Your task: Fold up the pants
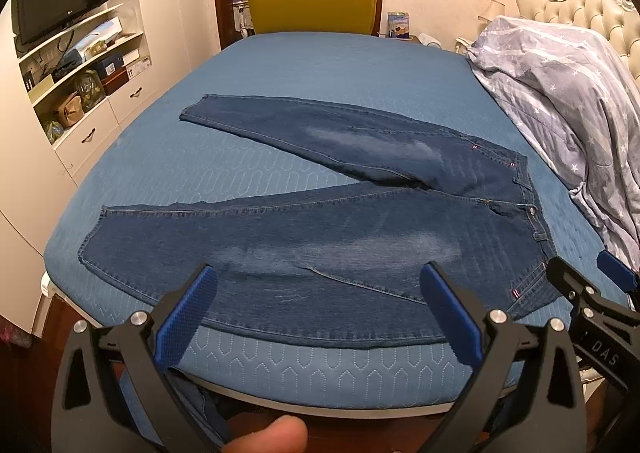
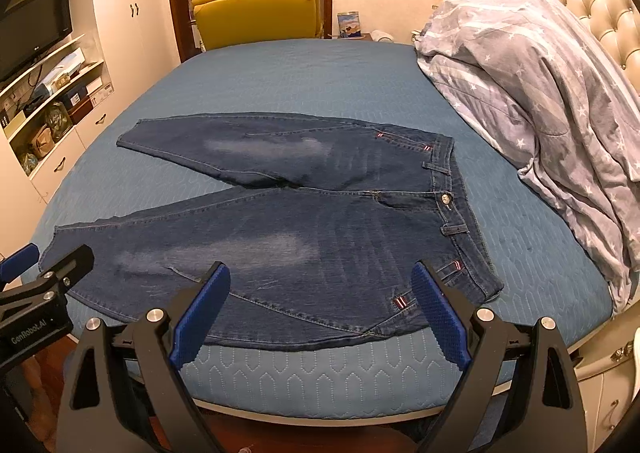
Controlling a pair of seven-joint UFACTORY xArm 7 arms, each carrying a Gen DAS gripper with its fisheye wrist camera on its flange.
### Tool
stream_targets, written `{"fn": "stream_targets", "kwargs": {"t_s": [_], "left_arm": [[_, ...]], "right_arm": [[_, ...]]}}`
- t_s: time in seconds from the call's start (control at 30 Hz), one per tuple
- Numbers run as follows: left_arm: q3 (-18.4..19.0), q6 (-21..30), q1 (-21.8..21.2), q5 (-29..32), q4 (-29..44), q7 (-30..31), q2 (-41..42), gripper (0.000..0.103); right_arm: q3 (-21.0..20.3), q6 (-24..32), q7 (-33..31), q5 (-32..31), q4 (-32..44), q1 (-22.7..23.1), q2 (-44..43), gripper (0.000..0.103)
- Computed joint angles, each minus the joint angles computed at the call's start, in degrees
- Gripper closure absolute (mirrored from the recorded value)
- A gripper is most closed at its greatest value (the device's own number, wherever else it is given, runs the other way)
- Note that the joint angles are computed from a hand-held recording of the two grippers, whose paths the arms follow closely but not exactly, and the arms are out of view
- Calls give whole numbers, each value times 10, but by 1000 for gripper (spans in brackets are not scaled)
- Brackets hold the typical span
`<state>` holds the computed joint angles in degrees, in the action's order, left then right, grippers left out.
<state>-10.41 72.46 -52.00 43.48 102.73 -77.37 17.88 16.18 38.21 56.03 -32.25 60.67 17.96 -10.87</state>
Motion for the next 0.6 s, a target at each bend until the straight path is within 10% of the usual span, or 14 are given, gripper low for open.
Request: {"fn": "stream_targets", "kwargs": {"t_s": [0.6], "left_arm": [[-4, -9, 9, -5, -14, -3, -10, 1]], "right_arm": [[1, -5, -1, 2, -7, -4, -5, 14]]}}
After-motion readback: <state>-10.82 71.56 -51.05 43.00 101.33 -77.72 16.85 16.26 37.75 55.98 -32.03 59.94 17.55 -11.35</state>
